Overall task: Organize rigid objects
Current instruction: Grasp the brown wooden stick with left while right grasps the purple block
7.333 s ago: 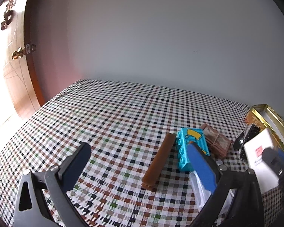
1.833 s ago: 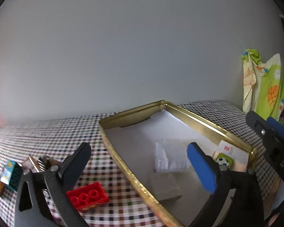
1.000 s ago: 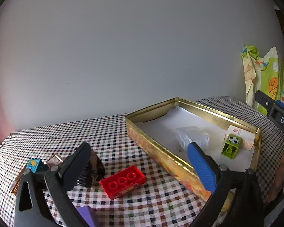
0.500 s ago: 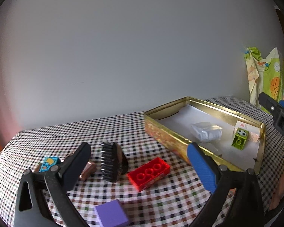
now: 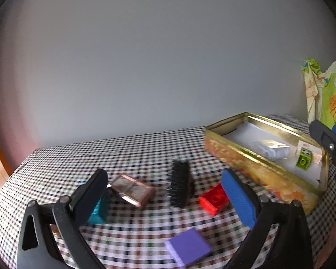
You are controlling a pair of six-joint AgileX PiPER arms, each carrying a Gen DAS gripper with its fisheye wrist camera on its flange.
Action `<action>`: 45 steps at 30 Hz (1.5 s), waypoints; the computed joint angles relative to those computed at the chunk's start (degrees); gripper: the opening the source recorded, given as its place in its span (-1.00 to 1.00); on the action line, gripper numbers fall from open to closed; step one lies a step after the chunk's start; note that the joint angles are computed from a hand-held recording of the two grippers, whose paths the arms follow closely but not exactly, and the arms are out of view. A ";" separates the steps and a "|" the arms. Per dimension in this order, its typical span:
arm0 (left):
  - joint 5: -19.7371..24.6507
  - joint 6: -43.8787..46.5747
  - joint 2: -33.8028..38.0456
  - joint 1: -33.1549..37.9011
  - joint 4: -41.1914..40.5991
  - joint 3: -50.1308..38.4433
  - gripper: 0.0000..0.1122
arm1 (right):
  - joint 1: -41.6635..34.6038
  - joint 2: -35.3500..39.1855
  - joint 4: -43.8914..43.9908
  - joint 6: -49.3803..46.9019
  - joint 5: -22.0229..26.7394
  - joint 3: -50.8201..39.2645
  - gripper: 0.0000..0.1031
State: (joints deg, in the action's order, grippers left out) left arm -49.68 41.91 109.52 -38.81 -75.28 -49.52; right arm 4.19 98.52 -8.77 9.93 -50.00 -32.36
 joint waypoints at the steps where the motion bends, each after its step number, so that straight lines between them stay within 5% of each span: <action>1: 0.35 -0.92 -0.77 0.74 0.61 1.24 0.83 | 0.69 -0.08 0.06 -0.05 0.04 0.13 0.63; 12: 5.86 -8.98 -9.79 12.93 12.08 15.51 0.83 | 8.26 -0.42 1.66 -1.22 4.80 -0.62 0.62; 26: 28.92 -15.61 -12.08 33.90 27.88 17.05 0.82 | 14.42 -1.40 -3.14 1.84 15.70 -3.74 0.62; 36: 34.62 -3.98 -8.52 37.00 14.50 13.31 0.69 | 16.15 1.32 -14.93 11.24 26.37 -9.72 0.62; 45: 34.88 16.61 -5.61 35.86 -5.48 8.25 0.42 | 16.01 4.89 -41.30 35.27 34.04 -16.42 0.62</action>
